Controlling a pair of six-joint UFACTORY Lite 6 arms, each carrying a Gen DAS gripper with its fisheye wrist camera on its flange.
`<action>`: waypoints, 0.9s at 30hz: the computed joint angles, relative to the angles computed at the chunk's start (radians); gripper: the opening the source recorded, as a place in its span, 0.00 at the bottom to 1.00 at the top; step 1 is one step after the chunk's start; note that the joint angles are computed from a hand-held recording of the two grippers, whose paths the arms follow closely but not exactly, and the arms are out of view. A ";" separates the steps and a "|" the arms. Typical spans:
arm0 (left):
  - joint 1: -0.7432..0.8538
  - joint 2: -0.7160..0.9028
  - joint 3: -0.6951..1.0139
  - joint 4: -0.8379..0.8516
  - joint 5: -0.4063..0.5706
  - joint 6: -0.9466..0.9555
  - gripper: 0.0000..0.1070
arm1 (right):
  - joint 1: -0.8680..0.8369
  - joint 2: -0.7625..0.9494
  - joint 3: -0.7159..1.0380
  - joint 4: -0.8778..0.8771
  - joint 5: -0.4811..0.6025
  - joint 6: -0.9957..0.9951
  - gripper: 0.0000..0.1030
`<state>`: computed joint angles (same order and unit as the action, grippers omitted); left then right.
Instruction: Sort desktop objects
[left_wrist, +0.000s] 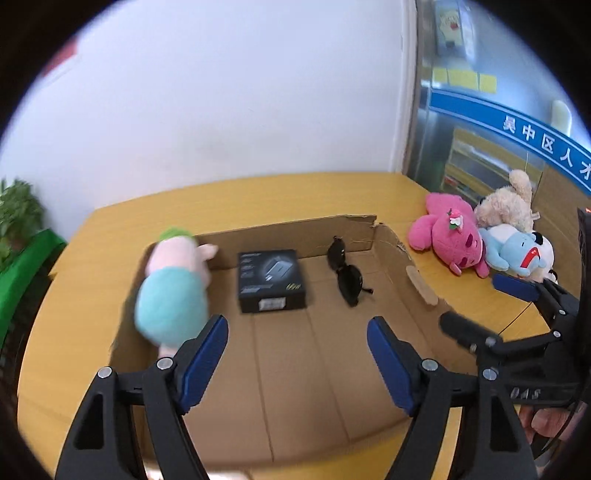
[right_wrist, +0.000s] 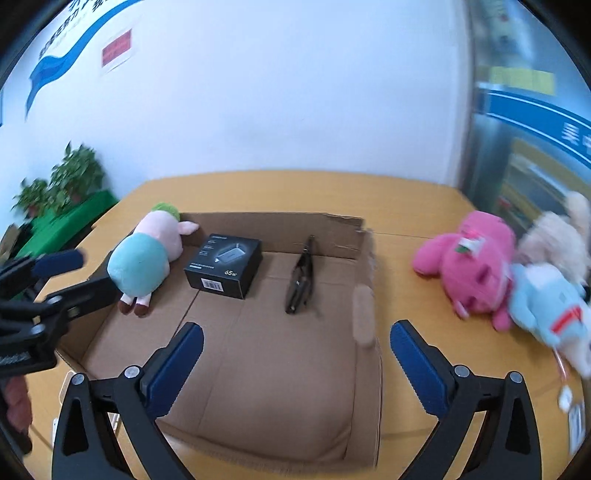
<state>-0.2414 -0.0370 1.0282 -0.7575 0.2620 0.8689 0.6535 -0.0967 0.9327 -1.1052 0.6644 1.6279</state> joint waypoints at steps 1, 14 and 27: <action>0.006 -0.056 -0.057 0.000 -0.019 0.001 0.73 | 0.030 -0.017 -0.020 -0.010 0.029 0.036 1.00; 0.172 -0.504 -0.427 -0.028 0.019 0.038 0.73 | 0.390 -0.053 -0.073 0.011 0.290 0.237 1.00; 0.155 -0.529 -0.484 -0.028 0.005 0.050 0.73 | 0.429 -0.053 -0.112 0.020 0.278 0.301 1.00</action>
<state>-0.0862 -0.5655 0.5446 -0.7859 0.2675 0.9191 1.0822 -0.1493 0.8205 -1.0850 0.9422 1.9286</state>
